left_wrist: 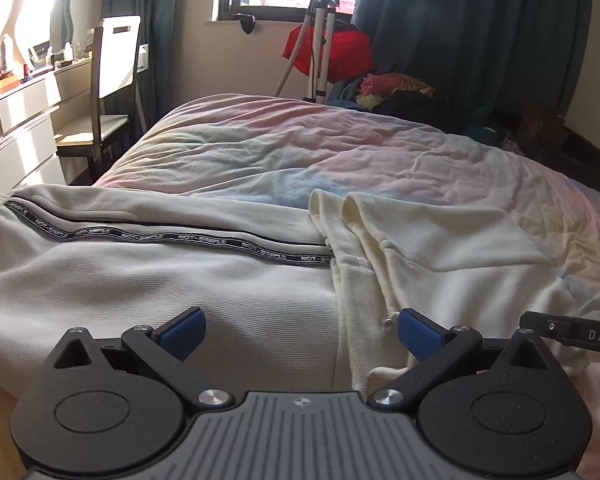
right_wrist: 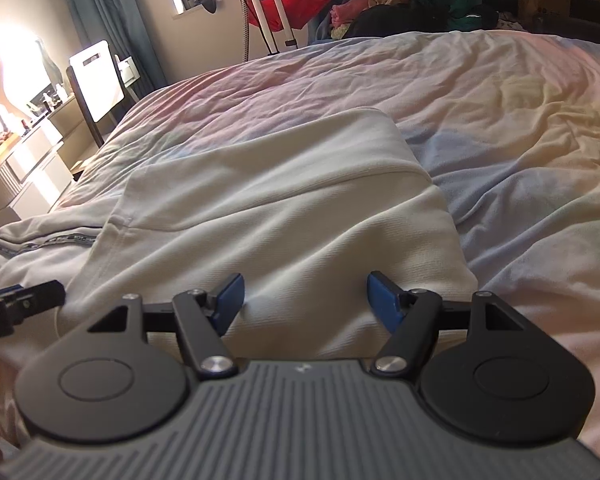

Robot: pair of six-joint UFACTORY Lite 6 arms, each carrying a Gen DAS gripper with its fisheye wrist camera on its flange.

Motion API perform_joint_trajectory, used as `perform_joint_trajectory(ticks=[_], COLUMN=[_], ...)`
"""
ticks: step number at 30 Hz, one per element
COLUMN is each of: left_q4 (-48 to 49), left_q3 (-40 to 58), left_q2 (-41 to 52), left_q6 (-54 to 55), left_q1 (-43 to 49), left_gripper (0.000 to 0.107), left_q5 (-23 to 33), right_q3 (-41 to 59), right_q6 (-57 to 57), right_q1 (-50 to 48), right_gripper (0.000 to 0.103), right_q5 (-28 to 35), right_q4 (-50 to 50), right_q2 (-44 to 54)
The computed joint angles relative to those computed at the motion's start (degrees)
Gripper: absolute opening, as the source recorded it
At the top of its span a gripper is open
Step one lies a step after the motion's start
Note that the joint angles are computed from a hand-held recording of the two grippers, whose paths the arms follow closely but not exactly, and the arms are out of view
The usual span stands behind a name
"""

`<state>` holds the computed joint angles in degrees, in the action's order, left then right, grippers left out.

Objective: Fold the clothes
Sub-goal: 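Grasp the ribbed waistband with the left gripper and lift it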

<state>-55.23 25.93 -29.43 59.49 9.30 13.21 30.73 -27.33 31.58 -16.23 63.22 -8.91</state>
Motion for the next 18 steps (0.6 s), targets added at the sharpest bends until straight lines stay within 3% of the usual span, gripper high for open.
perform_joint_trajectory(ticks=[2, 6, 9, 14, 18], left_q4=[8.9, 13.2, 21.0, 13.7, 9.9], left_q3=[3.8, 18.9, 29.6, 46.0, 50.0], left_q2=[-0.6, 8.1, 17.9, 43.3, 53.6], left_q6=[-7.5, -11.5, -19.2, -15.5, -16.2], left_q1=[7.1, 26.0, 33.6, 50.0, 55.9], left_gripper=[0.103, 0.103, 0.103, 0.103, 0.103], left_q5=[5.3, 21.1, 26.0, 47.1, 48.6], right_q3=[-1.2, -2.7, -2.9, -2.8, -3.2], right_q6=[2.7, 7.7, 9.7, 6.2, 5.2], right_q1=[-0.6, -1.8, -2.4, -1.7, -1.3], right_gripper=[0.069, 0.068, 0.068, 0.068, 0.068], right_q5=[0.6, 1.8, 2.4, 2.1, 1.8], right_q4=[-2.6, -6.9, -8.6, -5.6, -4.2], right_q2=[-1.5, -3.7, -4.2, -4.0, -4.5])
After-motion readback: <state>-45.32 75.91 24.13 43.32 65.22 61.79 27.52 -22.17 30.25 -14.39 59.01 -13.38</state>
